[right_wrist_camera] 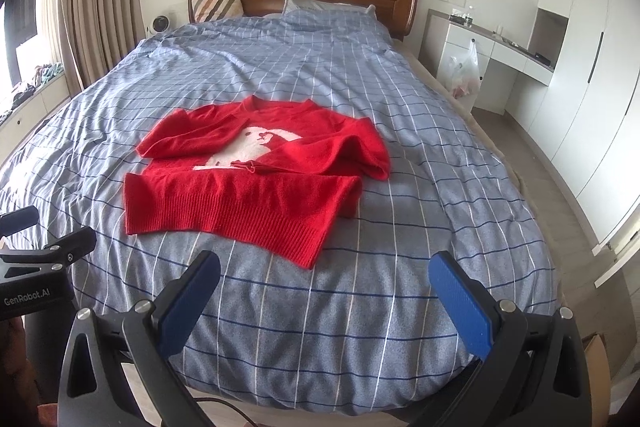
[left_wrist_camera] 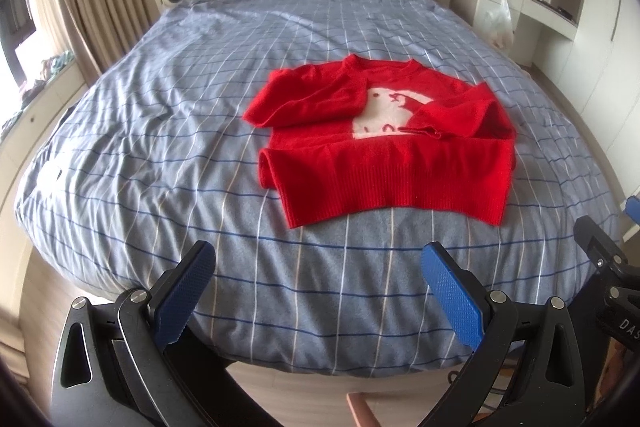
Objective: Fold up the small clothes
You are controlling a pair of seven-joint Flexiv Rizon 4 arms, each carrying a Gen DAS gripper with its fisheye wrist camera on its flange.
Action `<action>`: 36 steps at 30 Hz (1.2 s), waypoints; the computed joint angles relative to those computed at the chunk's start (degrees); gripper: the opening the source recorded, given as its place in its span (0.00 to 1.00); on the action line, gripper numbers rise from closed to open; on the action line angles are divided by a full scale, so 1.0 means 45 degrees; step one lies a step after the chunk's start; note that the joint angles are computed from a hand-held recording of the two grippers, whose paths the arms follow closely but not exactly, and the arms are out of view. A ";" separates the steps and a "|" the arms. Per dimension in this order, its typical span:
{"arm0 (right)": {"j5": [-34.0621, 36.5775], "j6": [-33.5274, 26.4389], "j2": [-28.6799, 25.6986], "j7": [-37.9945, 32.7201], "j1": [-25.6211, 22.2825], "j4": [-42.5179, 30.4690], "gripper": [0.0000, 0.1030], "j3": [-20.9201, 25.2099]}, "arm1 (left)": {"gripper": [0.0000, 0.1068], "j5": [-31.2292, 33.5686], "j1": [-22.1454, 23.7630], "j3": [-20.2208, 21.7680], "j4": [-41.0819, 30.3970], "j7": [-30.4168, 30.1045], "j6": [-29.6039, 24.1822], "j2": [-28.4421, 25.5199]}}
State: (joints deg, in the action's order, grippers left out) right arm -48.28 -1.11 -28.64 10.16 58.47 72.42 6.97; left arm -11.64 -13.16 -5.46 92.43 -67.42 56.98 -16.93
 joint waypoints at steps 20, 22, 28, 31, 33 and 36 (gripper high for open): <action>0.0256 -0.1317 -0.0254 -0.0615 0.0202 -0.0603 1.00 -0.0086 | 0.96 0.0394 -0.0145 0.0063 -0.0050 -0.0283 0.0302 -0.0036; 0.0250 -0.1296 -0.0244 -0.0621 0.0196 -0.0583 1.00 -0.0085 | 0.96 0.0302 -0.0105 0.0018 0.0000 -0.0216 0.0353 0.0000; 0.0027 -0.0955 -0.0159 -0.0512 0.0198 -0.0410 1.00 -0.0086 | 0.96 -0.0355 0.0055 -0.0163 0.0269 0.0203 0.0770 0.0158; -0.0111 -0.0630 -0.0177 -0.0569 0.0179 -0.0381 1.00 -0.0083 | 0.96 -0.0350 0.0020 -0.0138 0.0233 0.0179 0.0847 0.0130; -0.0119 -0.0423 -0.0178 -0.0617 0.0144 -0.0317 1.00 -0.0065 | 0.96 -0.0310 -0.0013 -0.0110 0.0149 0.0081 0.0730 0.0079; -0.0046 -0.0190 -0.0132 -0.0562 0.0088 -0.0169 1.00 -0.0042 | 0.96 -0.0251 -0.0050 -0.0090 0.0130 0.0003 0.0611 0.0054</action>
